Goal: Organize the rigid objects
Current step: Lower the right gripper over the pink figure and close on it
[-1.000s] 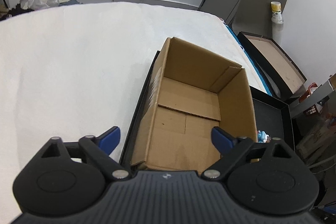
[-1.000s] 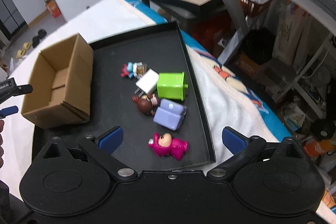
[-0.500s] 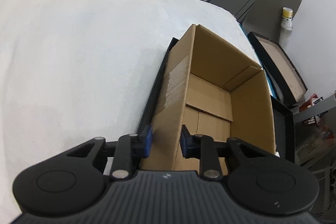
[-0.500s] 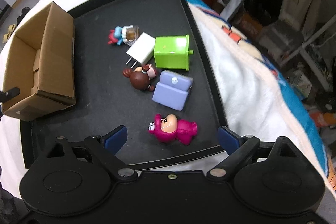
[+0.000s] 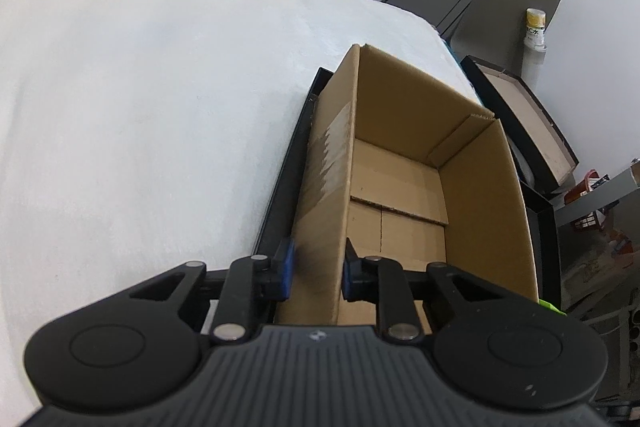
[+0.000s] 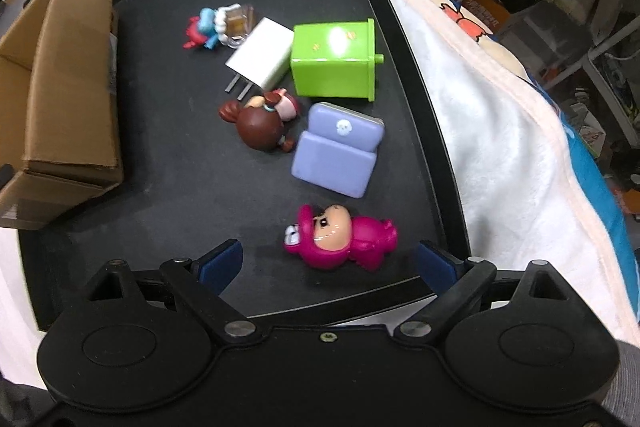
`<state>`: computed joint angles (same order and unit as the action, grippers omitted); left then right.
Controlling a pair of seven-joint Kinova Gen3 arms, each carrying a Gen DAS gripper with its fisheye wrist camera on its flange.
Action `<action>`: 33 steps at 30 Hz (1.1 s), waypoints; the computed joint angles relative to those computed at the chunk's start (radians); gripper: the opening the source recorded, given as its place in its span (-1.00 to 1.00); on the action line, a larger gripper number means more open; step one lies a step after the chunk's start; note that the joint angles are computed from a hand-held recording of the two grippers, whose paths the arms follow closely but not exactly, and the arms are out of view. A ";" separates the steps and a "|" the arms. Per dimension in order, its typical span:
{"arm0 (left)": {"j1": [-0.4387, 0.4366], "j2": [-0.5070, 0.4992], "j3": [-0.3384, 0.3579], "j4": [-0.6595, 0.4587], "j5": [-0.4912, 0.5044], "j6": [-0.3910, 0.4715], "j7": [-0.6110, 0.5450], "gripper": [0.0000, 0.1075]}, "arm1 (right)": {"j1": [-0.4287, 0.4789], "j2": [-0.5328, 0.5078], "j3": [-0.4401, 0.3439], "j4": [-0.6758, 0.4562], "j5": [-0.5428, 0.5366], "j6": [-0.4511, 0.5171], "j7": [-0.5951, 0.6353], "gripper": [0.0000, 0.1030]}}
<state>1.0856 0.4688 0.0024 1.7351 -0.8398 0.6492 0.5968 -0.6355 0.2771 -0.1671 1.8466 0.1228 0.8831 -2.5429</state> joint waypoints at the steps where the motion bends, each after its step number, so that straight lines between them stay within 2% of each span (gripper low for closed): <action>1: 0.001 -0.002 0.001 0.000 -0.001 0.004 -0.004 -0.59 | 0.010 0.004 -0.001 0.003 -0.015 -0.006 0.007 0.80; 5: -0.027 -0.011 0.021 -0.001 0.021 -0.014 -0.056 -0.57 | 0.013 0.033 0.004 -0.001 -0.022 -0.011 0.013 0.75; 7: -0.025 -0.023 0.011 0.017 0.018 -0.047 -0.049 -0.55 | 0.013 0.044 0.003 -0.004 -0.025 -0.020 0.024 0.49; 8: -0.021 -0.027 0.007 0.021 0.016 -0.053 -0.045 -0.54 | 0.013 0.049 0.003 -0.004 -0.029 -0.022 0.029 0.27; 10: -0.025 -0.036 0.004 0.032 0.024 -0.067 -0.042 -0.54 | -0.002 0.054 0.010 -0.008 -0.017 -0.012 0.012 0.22; 12: -0.034 -0.040 0.012 0.033 0.039 -0.068 -0.051 -0.54 | -0.004 0.044 0.005 -0.001 -0.020 -0.020 0.018 -0.44; 13: -0.026 -0.046 0.001 0.042 0.036 -0.081 -0.038 -0.54 | 0.009 0.037 0.000 0.008 -0.042 -0.032 0.031 -0.63; 14: -0.015 -0.052 -0.012 0.050 0.021 -0.093 -0.015 -0.54 | 0.019 0.037 -0.006 0.012 -0.059 -0.034 0.035 -0.68; 19: -0.013 -0.063 -0.004 0.059 0.016 -0.085 0.005 -0.53 | 0.006 0.026 0.001 0.026 -0.059 -0.031 0.009 -0.64; 20: -0.012 -0.063 -0.002 0.059 0.015 -0.082 0.009 -0.53 | 0.003 0.026 0.004 0.024 -0.056 -0.026 0.001 -0.45; 21: -0.009 -0.064 -0.002 0.062 0.009 -0.083 0.016 -0.53 | 0.001 0.024 0.006 0.023 -0.053 -0.022 -0.008 -0.01; 23: -0.002 -0.067 -0.004 0.070 -0.007 -0.087 0.033 -0.53 | -0.021 0.012 0.013 0.025 -0.018 -0.026 -0.047 0.42; 30: 0.004 -0.066 -0.012 0.090 -0.059 -0.119 0.078 -0.54 | -0.036 0.044 0.019 0.024 0.041 -0.045 -0.103 0.43; 33: 0.009 -0.067 -0.016 0.095 -0.081 -0.119 0.098 -0.56 | -0.070 0.068 0.030 0.002 0.095 -0.016 -0.135 0.54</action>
